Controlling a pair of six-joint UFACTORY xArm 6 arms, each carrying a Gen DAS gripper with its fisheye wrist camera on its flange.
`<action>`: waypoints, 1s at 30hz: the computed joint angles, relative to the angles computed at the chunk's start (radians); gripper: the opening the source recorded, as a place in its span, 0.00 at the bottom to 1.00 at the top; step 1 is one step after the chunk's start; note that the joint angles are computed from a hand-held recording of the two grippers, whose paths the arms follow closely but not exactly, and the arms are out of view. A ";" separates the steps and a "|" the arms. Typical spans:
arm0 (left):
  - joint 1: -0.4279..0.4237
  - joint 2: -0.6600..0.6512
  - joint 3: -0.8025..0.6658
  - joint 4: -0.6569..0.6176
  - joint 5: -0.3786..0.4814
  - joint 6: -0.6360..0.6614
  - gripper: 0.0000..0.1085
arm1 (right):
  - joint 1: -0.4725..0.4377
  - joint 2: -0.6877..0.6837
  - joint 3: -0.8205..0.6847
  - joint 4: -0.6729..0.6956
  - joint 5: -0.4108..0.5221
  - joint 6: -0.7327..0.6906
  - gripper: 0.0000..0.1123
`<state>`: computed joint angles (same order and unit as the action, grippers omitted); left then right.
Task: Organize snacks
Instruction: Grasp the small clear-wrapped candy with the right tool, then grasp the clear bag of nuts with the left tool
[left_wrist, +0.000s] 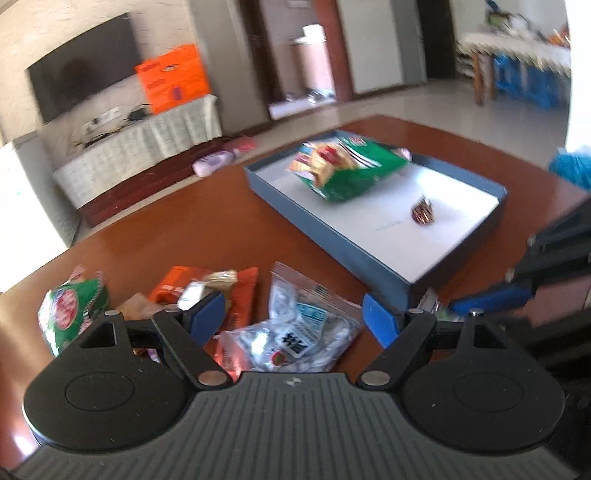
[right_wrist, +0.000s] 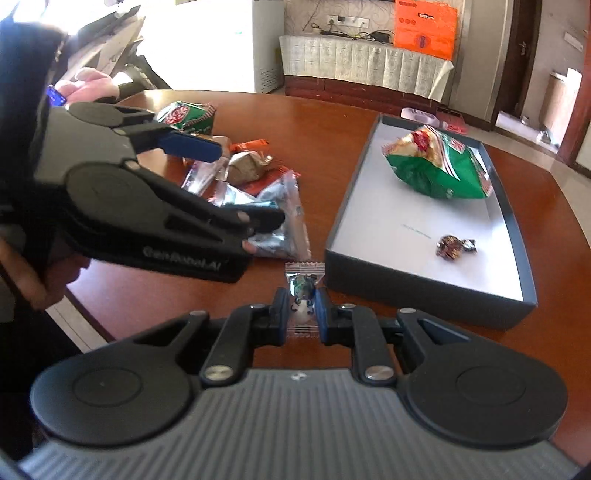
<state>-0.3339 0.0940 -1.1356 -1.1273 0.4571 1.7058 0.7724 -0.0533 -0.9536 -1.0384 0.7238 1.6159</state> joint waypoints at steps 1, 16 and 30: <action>0.000 0.010 -0.006 0.031 0.011 -0.013 0.78 | -0.002 -0.010 0.012 0.000 -0.002 0.011 0.16; 0.031 0.120 -0.101 0.246 0.084 -0.247 0.68 | -0.008 -0.036 0.041 -0.009 -0.013 0.032 0.16; 0.075 0.090 -0.115 0.172 0.171 -0.309 0.28 | 0.003 -0.028 0.020 -0.091 -0.020 0.103 0.16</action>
<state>-0.2585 0.1842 -1.2506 -0.9552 0.6280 1.3971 0.7755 -0.0809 -0.9336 -1.1296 0.7038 1.7184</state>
